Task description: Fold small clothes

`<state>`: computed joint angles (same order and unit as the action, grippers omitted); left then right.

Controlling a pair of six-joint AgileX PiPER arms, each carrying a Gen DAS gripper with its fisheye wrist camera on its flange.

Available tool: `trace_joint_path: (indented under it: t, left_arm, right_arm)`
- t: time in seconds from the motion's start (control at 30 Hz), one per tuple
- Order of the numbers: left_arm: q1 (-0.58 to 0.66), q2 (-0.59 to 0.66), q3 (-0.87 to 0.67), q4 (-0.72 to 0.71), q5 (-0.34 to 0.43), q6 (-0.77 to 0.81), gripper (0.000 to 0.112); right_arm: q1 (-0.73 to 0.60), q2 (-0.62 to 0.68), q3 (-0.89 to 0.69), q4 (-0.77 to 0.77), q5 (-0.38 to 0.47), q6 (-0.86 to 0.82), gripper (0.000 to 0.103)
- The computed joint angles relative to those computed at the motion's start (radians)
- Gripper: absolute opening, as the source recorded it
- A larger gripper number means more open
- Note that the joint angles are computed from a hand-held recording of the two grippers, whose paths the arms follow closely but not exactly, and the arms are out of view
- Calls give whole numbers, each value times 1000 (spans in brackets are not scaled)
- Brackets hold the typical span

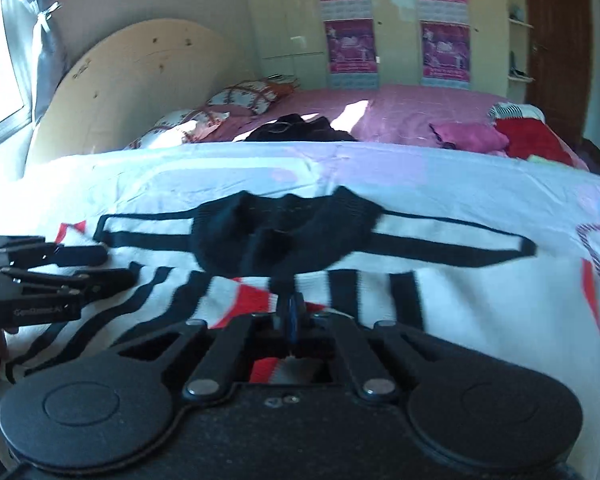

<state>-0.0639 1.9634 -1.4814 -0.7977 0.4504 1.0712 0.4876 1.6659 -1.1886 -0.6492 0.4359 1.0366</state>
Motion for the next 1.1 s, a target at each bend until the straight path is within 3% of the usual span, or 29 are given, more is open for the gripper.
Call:
trace_joint_path:
  t: [0.03, 0.1, 0.17, 0.23, 0.3, 0.4, 0.53, 0.63, 0.7, 0.8, 0.9, 1.0, 1.1]
  left_arm:
    - [-5, -7, 19, -23, -22, 23, 49]
    - [-13, -13, 39, -45, -52, 46, 49]
    - [1, -21, 22, -29, -16, -9, 50]
    - [21, -47, 41, -103, -22, 20, 50]
    - [24, -54, 31, -98, -33, -5, 50]
    - [-6, -35, -26, -78, 48, -66, 50]
    - [-129, -36, 0, -158, 36, -1, 50]
    - [-235, 9, -54, 25, 18, -196, 50]
    - [-286, 24, -53, 189, -60, -357, 50]
    - [-272, 35, -76, 199, -29, -409, 54]
    - [-277, 29, -71, 219, -33, -429, 55]
    - [-298, -12, -26, 250, -103, -473, 55]
    - [-335, 20, -42, 461, -130, -660, 57]
  right_arm:
    - [-24, -15, 26, 54, -37, -33, 0]
    - [-12, -7, 11, 45, -14, -43, 0]
    - [5, -7, -8, 15, 18, -34, 0]
    - [17, -53, 26, -148, 46, 120, 20]
    - [-8, -79, 57, -227, 71, 197, 20]
    - [-76, -96, 89, -208, 73, 197, 14]
    - [-119, -118, 139, -152, 16, 131, 9]
    - [-128, -100, 135, -117, 13, 29, 6]
    - [-163, -115, 149, -149, 13, 63, 1]
    - [-241, -142, 182, -214, 40, 144, 0]
    - [-345, -177, 228, -99, -51, 51, 0]
    - [-327, -234, 267, -222, -47, 159, 14]
    - [-347, -179, 267, -164, -61, 94, 13]
